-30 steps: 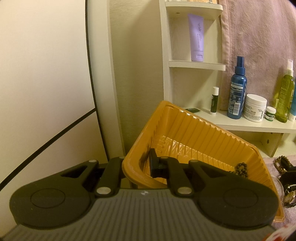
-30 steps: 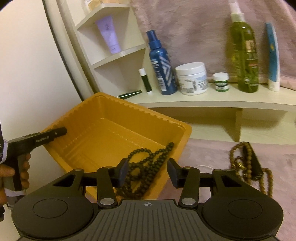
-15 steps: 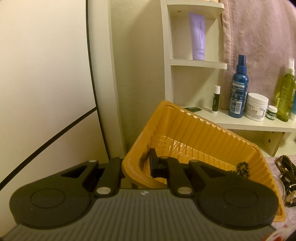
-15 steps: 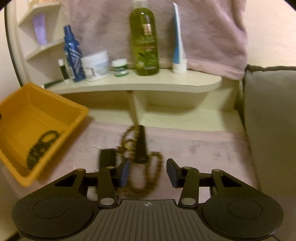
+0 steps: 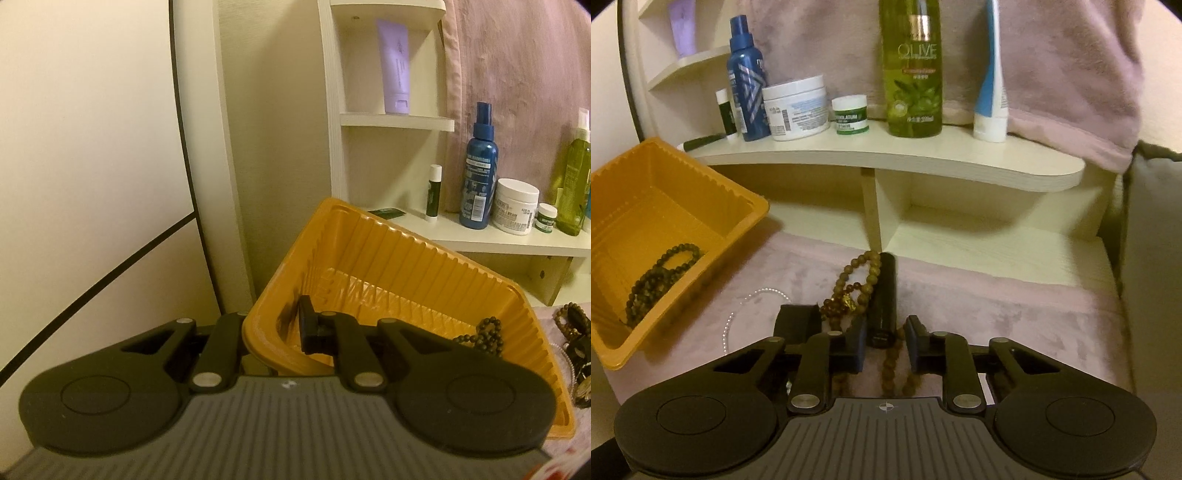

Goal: Organize jewelry
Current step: 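Move the right gripper to the pile and grasp a black bracelet, then carry the black bracelet with the right gripper over the orange tray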

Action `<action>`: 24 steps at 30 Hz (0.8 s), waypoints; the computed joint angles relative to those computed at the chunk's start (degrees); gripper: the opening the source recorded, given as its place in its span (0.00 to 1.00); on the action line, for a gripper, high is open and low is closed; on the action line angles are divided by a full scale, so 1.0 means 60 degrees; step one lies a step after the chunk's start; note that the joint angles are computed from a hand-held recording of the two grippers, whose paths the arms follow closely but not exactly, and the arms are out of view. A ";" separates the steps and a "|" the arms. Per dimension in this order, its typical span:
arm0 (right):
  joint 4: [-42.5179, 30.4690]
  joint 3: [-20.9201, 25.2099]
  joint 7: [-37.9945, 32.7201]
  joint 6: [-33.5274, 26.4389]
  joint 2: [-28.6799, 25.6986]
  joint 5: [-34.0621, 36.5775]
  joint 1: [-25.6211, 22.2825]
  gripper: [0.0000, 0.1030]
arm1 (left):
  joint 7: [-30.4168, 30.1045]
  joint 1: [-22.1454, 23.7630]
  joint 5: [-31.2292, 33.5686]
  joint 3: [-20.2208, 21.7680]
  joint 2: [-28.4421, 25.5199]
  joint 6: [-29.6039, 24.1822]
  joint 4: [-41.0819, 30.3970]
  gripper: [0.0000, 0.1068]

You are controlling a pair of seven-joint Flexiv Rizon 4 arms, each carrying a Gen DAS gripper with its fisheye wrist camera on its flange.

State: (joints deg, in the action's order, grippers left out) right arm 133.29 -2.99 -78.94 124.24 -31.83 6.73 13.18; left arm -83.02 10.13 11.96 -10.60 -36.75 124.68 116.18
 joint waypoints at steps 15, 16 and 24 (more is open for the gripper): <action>-0.0801 -0.0410 0.0133 -0.0658 -0.0453 0.0134 0.0352 0.19 | 0.0247 -0.0385 -0.0439 0.0292 0.0002 0.0035 0.0023 0.11; -0.0777 -0.0251 0.0235 -0.0629 -0.0426 0.0037 0.0159 0.19 | 0.0248 -0.0370 -0.0432 0.0278 0.0000 0.0028 0.0018 0.11; -0.0227 0.0382 0.1023 0.0031 0.0057 -0.0123 -0.0467 0.19 | 0.0331 -0.0497 -0.0617 0.0362 0.0029 -0.0074 0.0015 0.12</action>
